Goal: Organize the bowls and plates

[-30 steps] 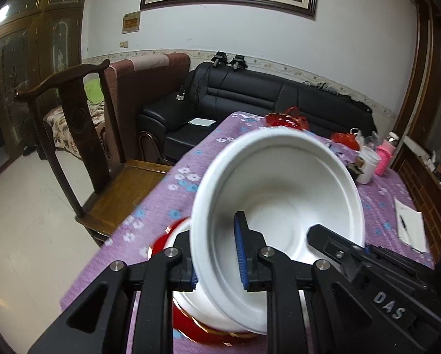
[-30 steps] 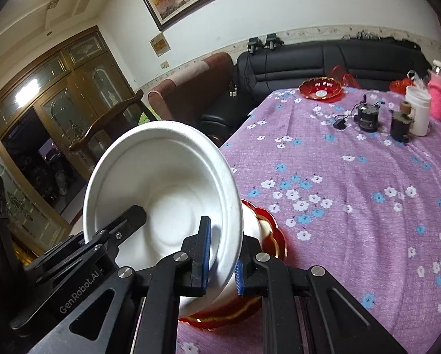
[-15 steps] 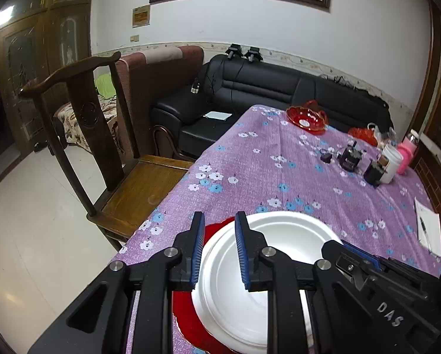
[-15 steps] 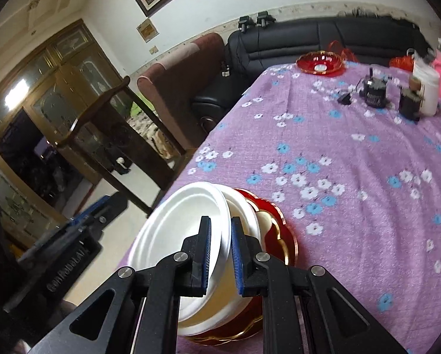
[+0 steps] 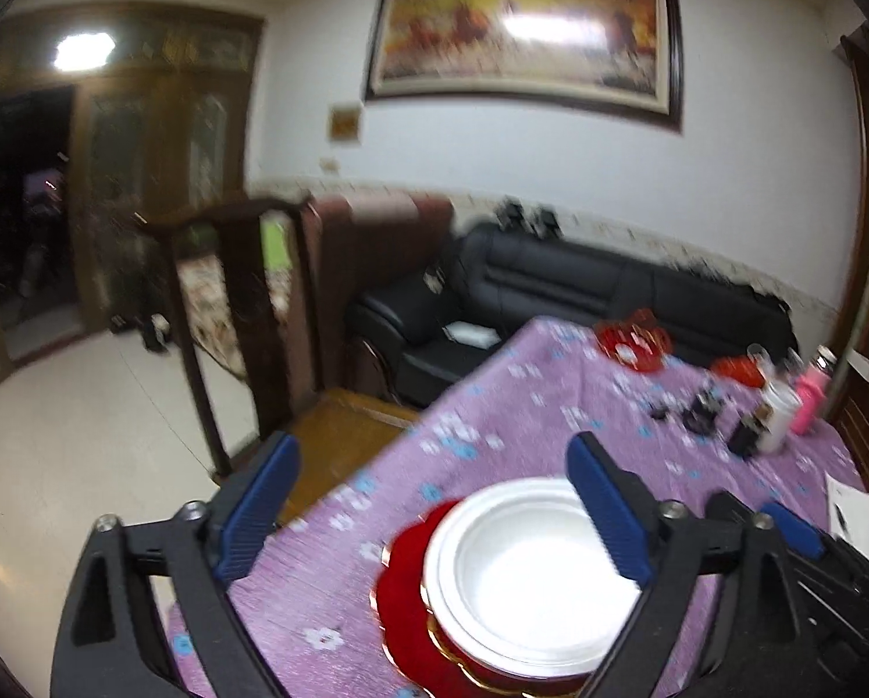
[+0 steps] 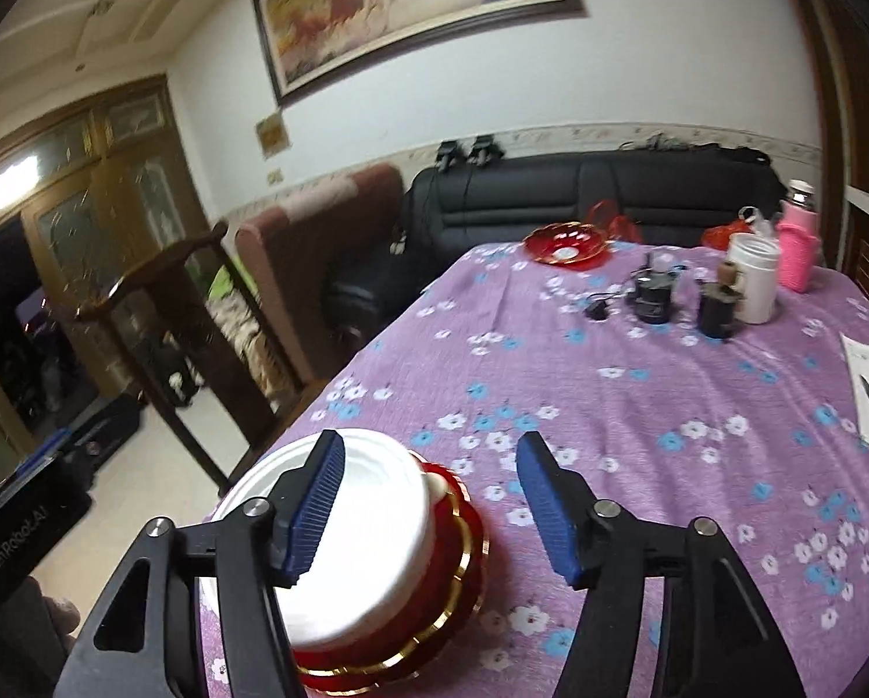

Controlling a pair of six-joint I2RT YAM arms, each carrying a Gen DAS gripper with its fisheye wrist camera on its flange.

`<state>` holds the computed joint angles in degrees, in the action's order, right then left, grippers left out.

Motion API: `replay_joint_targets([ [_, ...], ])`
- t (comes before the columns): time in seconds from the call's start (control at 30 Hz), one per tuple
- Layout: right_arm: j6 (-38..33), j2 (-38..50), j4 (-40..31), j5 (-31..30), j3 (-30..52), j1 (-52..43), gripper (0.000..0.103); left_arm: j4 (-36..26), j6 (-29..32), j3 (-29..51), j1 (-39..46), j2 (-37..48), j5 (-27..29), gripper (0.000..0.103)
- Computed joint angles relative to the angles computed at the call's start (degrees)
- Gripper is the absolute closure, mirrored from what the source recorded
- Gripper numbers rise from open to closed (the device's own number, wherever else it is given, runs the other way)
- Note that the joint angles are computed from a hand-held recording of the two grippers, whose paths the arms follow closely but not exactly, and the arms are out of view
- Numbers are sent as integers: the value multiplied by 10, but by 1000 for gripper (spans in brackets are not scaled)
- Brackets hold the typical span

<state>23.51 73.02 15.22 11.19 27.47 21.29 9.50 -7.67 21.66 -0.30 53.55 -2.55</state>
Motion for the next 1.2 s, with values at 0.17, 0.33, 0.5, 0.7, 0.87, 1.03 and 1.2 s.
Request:
replay_joint_targets([
  [0.17,19,-71,-2,21,-64,10,31,-8,-9,-52,-48,-126,-81,0],
  [0.33,37,-135,-13,63,-118,46,30,-80,-25,-46,-63,-177,-74,0],
  [0.5,47,-199,-48,106,-152,87,26,-138,-41,-43,-124,-205,-151,0],
  [0.7,61,-262,-99,158,-169,144,23,-213,-57,-35,-145,-246,-143,0],
  [0.87,74,-280,-127,226,-173,217,21,-250,-64,-33,-181,-255,-169,0],
  [1.03,75,-263,-128,261,-170,265,20,-269,-59,-35,-178,-259,-145,0],
  [1.2,75,-228,-117,284,-164,296,19,-273,-58,-34,-163,-248,-126,0],
])
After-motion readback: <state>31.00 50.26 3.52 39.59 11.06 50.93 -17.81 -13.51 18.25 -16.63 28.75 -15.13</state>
